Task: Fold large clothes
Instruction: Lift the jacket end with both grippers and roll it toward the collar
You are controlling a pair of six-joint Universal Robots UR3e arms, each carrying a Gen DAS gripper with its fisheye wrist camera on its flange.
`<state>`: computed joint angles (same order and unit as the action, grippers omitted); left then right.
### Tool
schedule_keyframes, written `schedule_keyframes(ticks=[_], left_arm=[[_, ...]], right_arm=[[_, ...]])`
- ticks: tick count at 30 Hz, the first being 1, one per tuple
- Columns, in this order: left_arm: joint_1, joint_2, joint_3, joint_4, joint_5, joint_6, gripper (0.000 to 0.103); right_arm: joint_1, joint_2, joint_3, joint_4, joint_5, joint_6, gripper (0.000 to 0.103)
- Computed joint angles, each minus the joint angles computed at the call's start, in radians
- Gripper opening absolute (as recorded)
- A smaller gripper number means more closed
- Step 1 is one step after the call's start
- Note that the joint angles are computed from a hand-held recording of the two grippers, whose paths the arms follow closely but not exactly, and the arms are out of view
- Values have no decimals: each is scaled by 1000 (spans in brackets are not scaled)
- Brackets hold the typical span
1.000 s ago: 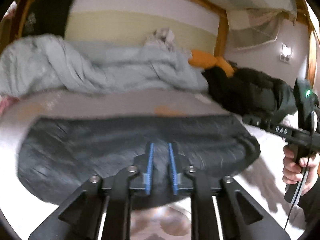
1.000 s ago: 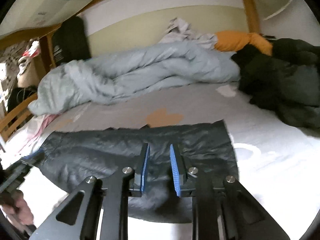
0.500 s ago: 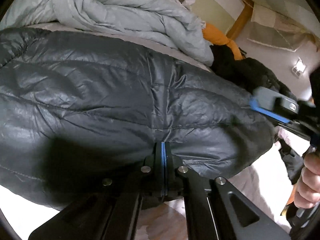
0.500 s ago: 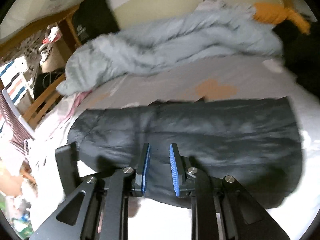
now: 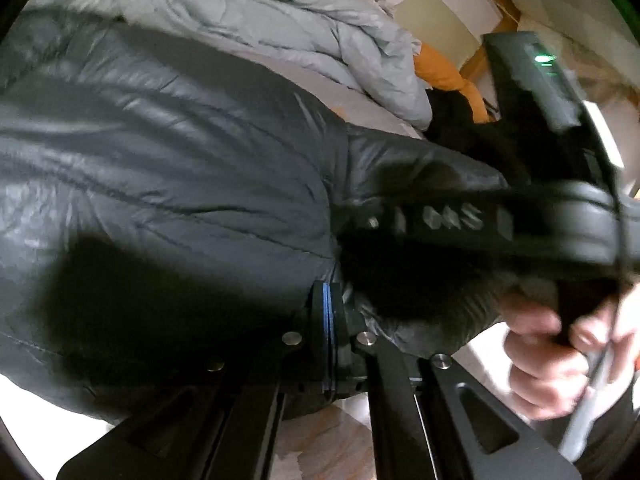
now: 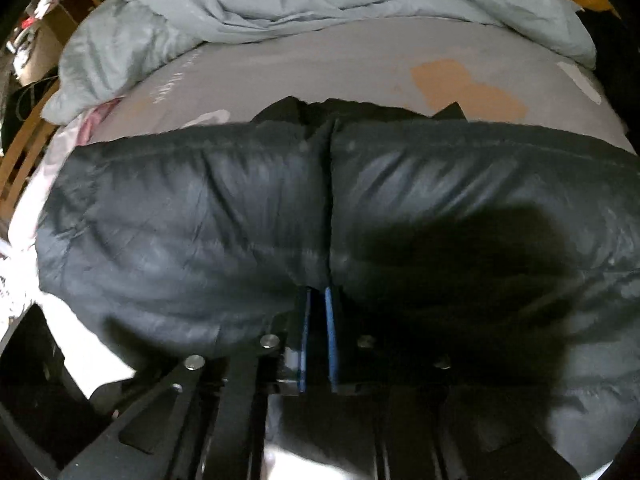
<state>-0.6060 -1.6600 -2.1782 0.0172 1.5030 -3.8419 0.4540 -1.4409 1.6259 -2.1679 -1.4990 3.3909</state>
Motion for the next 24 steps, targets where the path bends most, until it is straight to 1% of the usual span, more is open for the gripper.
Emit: schedule_keyframes(ticks=[2, 5, 10, 13, 16, 17, 19, 20, 21, 23, 24], left_arm=[[5, 0, -7, 10, -7, -4, 3], [-11, -5, 6, 1, 16, -5, 3], [-17, -7, -3, 20, 22, -15, 3], [-43, -8, 3, 11, 57, -17, 3], [-62, -6, 3, 10, 81, -23, 3], [-68, -10, 10, 7, 89, -25, 3], [-87, -16, 21, 5, 116, -30, 3], [-92, -5, 14, 1, 124, -30, 3], [-95, -2, 15, -1, 128, -30, 3], [-95, -1, 10, 8, 124, -34, 3], [-90, 1, 7, 11, 119, -34, 3]], right_arm=[[-15, 38, -26, -12, 8, 15, 0], [-37, 99, -86, -13, 29, 38, 0], [-72, 210, -224, 37, 69, 50, 0], [-75, 268, -283, 18, 68, 73, 0], [-84, 298, -300, -32, 78, 90, 0], [-82, 285, -291, -44, 68, 92, 0], [-79, 202, -201, -115, 48, 102, 0], [-77, 115, -116, -180, 32, 97, 0], [-80, 23, -22, -244, 23, 77, 2], [-80, -158, 140, -339, -12, 36, 8], [-87, -240, 204, -354, -17, 21, 18]])
